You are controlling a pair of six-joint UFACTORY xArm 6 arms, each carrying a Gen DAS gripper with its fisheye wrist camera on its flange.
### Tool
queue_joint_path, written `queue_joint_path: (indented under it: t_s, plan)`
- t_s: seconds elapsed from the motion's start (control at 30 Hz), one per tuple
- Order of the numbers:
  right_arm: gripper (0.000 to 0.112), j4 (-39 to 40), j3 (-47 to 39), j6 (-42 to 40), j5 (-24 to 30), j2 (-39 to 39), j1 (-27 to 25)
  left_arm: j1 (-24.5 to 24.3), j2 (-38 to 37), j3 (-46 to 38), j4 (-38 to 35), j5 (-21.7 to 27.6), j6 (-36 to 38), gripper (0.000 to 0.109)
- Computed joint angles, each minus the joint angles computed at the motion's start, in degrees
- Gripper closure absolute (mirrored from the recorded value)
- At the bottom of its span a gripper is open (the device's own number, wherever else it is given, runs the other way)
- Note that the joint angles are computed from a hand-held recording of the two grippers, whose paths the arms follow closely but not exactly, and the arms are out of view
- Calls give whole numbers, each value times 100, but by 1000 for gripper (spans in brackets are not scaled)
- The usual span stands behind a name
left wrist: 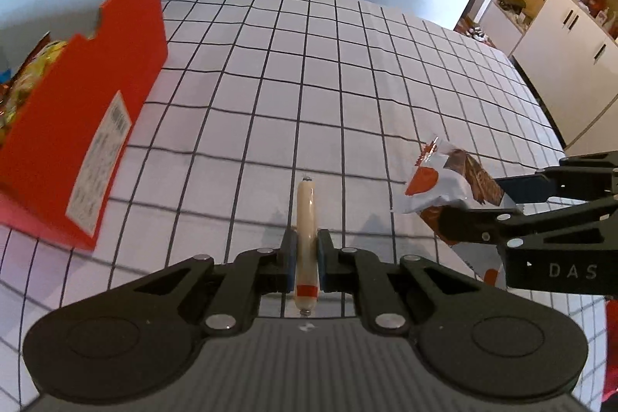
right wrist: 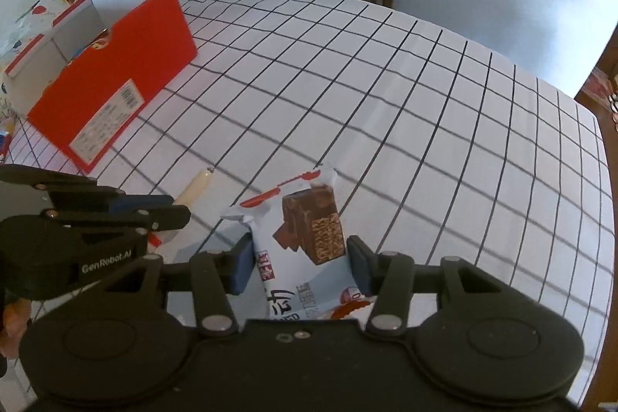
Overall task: Organize snacks
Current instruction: 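Lift both held items and carry them over the red box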
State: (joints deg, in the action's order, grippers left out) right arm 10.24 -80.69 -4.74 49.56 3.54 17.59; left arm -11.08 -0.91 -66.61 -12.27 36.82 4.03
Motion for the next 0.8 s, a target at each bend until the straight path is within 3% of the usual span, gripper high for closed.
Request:
queue_joint_path:
  t_s: [0.5,0.8]
  plan:
    - [63,-449,89,992,317,-633,635,441,-1233,684,-509,314,540,98]
    - [63,-934,-311,1506,361,-634,1130,1032,-1605,437,-910,767,1147,98]
